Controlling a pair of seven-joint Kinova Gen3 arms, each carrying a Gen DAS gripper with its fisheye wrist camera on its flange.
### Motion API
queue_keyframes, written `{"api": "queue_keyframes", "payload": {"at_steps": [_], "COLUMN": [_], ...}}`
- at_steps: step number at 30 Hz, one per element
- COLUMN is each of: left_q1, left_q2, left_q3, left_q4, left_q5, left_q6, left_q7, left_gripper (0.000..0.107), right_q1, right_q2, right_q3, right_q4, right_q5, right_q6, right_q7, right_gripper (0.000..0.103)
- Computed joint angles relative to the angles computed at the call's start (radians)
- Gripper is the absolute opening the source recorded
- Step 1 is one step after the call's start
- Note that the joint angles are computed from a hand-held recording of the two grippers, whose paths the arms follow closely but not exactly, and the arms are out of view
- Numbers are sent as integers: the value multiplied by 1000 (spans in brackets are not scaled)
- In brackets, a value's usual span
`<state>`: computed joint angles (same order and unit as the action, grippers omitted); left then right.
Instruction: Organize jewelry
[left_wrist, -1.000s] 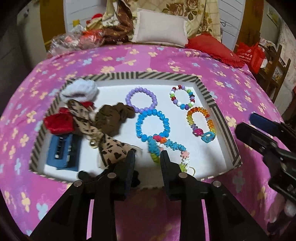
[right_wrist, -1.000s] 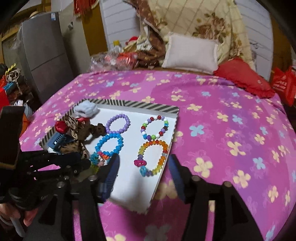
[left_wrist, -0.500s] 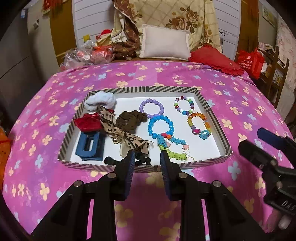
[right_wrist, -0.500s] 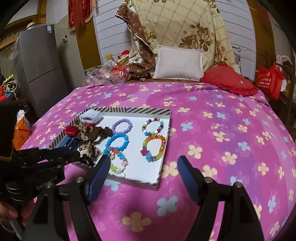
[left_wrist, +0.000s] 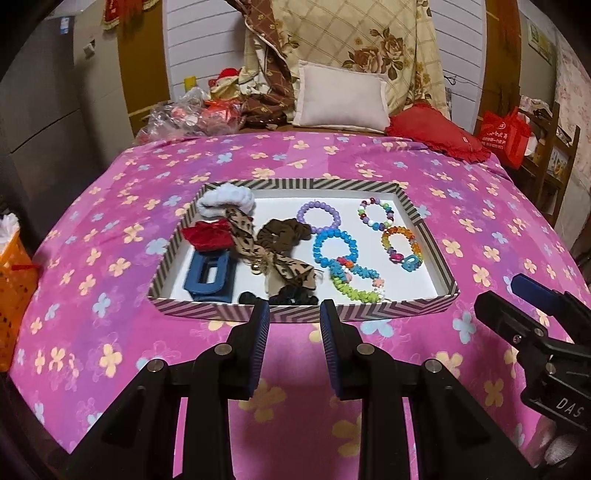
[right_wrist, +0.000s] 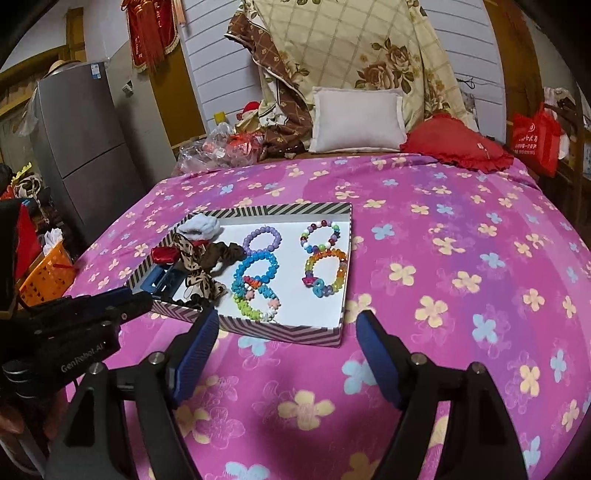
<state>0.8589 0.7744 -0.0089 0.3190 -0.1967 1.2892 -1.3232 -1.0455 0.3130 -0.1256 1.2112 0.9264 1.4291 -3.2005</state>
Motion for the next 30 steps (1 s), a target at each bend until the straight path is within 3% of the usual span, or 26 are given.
{"api": "queue_keyframes", "payload": {"at_steps": [9, 16, 20, 30], "left_q1": [1, -4, 9, 36], "left_q2": [-125, -167, -159, -185], "left_q3": [-10, 0, -10, -14], "left_q4": [233, 304, 281, 317], "left_q5": [-68, -122, -161, -226], "left_q6": [-146, -175, -145, -186], "left_q7": [95, 142, 160, 191], "left_gripper": [36, 36, 36, 36], "right_q1": [-44, -62, -75, -90], "right_q2": [29, 45, 56, 73], "right_q3": [13, 24, 33, 49], "right_q4": [-69, -99, -119, -150], "right_q5": [20, 19, 19, 19], "right_q6": [78, 101, 114, 121], "right_q7": [32, 56, 70, 91], "right_gripper": [82, 82, 82, 82]}}
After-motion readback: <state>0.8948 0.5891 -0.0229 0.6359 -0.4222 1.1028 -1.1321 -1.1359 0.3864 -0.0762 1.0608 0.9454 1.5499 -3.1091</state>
